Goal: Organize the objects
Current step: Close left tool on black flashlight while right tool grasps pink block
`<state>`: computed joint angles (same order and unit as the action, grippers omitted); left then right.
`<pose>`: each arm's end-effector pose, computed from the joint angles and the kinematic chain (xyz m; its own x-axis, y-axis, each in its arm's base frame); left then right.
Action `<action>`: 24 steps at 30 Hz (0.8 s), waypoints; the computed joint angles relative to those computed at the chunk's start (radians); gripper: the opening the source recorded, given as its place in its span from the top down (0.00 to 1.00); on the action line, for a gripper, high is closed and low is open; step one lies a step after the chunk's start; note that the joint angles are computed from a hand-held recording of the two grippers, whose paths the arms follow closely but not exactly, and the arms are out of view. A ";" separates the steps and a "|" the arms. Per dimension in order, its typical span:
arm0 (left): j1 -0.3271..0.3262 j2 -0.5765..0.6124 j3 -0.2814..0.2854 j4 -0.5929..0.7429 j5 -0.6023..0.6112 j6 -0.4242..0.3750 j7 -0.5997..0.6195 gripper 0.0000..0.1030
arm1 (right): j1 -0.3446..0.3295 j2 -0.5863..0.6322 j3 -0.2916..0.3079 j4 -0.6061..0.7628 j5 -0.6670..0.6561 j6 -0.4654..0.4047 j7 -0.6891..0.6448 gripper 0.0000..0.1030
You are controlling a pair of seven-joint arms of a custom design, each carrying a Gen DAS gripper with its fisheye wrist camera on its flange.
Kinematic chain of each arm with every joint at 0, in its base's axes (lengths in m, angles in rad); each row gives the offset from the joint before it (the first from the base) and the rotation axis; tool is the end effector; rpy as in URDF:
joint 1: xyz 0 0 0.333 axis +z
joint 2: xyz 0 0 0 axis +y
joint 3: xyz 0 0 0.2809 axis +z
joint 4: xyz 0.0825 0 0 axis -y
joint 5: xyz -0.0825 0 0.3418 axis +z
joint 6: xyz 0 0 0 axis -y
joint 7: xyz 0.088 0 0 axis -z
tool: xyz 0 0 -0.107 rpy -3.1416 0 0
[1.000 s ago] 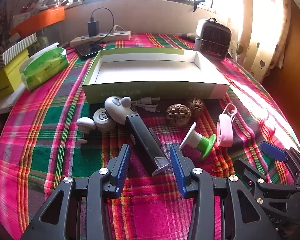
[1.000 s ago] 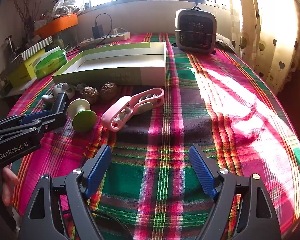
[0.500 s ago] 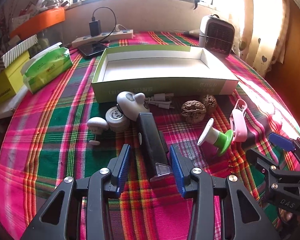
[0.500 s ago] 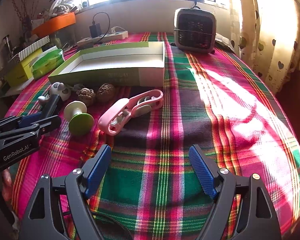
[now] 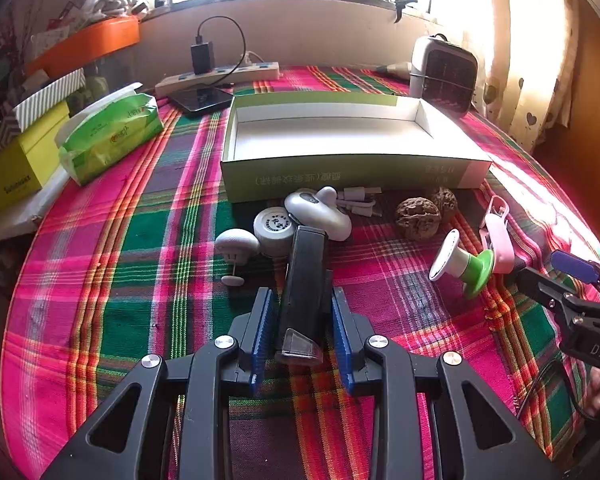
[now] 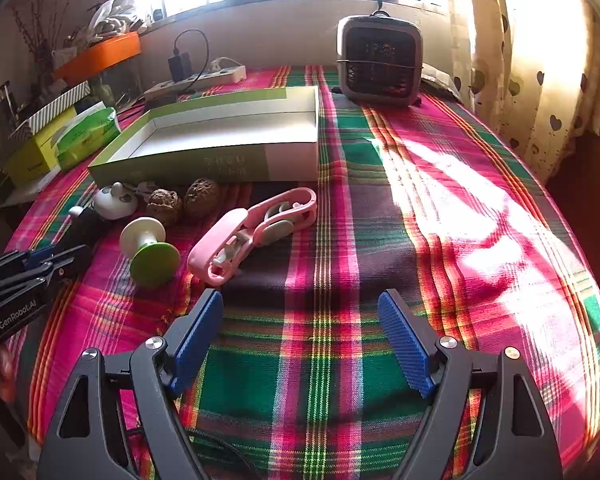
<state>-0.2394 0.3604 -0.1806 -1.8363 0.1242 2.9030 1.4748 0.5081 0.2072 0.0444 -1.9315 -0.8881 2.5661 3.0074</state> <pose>0.5839 -0.2555 0.4125 -0.3968 -0.9176 0.0251 -0.7007 0.2852 -0.6539 0.4986 0.3201 0.4111 -0.1981 -0.9776 -0.0714 -0.7220 0.1947 -0.6639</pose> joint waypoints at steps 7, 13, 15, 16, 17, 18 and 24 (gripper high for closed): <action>-0.006 0.015 0.008 0.011 0.003 0.019 -0.002 0.74 | -0.018 -0.007 -0.013 -0.004 0.012 0.050 0.088 0.22; 0.001 0.013 -0.002 0.003 -0.006 0.027 0.005 0.74 | -0.002 0.025 -0.009 0.049 -0.023 0.046 0.071 0.26; 0.000 0.013 0.000 0.004 -0.006 0.027 0.005 0.74 | 0.004 0.047 -0.008 0.079 -0.004 0.033 0.034 0.31; 0.000 0.013 0.000 0.005 -0.006 0.026 0.006 0.74 | 0.008 0.054 -0.010 0.086 0.000 0.035 0.023 0.32; 0.001 0.013 -0.001 0.003 -0.008 0.027 0.007 0.73 | 0.012 0.063 -0.012 0.097 0.008 0.031 0.008 0.33; 0.000 0.013 0.000 0.004 -0.008 0.026 0.007 0.73 | 0.017 0.071 -0.014 0.106 0.013 0.029 -0.006 0.33; -0.001 0.012 0.000 0.003 -0.009 0.027 0.007 0.73 | 0.048 0.111 -0.027 0.165 0.030 -0.023 -0.063 0.40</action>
<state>-0.2405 0.3723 -0.1810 -1.8336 0.1149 2.9304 1.4822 0.5563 0.3178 0.0178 -1.7669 -0.8582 2.5432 2.9441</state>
